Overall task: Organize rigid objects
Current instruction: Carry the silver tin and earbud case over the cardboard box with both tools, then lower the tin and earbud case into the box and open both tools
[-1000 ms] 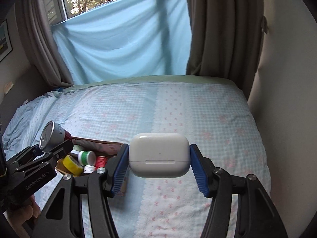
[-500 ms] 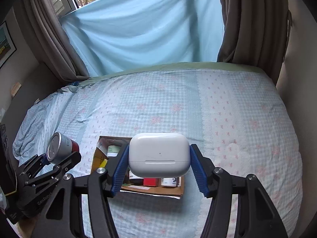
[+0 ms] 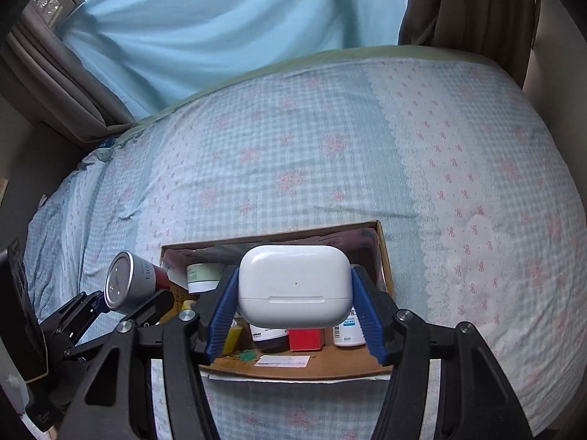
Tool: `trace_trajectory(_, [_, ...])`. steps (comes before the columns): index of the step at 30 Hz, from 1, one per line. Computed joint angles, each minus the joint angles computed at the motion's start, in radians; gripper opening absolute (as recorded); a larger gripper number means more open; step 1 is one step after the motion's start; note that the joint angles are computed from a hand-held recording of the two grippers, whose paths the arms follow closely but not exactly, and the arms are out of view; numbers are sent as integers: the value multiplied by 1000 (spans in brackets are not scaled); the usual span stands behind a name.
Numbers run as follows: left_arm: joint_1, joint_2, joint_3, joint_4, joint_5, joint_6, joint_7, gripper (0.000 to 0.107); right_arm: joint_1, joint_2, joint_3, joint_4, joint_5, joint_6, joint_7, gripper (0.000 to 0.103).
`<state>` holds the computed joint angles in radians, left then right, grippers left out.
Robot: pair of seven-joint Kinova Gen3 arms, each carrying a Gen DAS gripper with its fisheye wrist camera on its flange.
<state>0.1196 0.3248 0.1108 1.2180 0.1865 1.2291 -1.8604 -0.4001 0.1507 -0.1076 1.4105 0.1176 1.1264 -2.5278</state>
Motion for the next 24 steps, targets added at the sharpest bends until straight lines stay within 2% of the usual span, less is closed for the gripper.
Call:
trace_trajectory(10, [69,136,34,-25,-22,5,-86,50,93,133,27,27,-141,-42,146,56])
trace_trajectory(20, [100,231,30,-117,-45,103,-102,50,174,234,26,18,-288,-51,263,56])
trace_trajectory(21, [114,231,21,-121,-61,104,-88,53,184,244,24,14,-306,-49,275,56])
trace_trajectory(22, [119,222,18,-116,-67,97,-83,61,193,253,23,9,-322,-46,285,56])
trace_trajectory(23, [112,212,22,-111,-60,95,-89,91,199,257,23,7,-333,-47,294,56])
trace_trajectory(24, [101,200,28,-104,-47,91,-100,103,203,259,24,5,-340,-48,300,57])
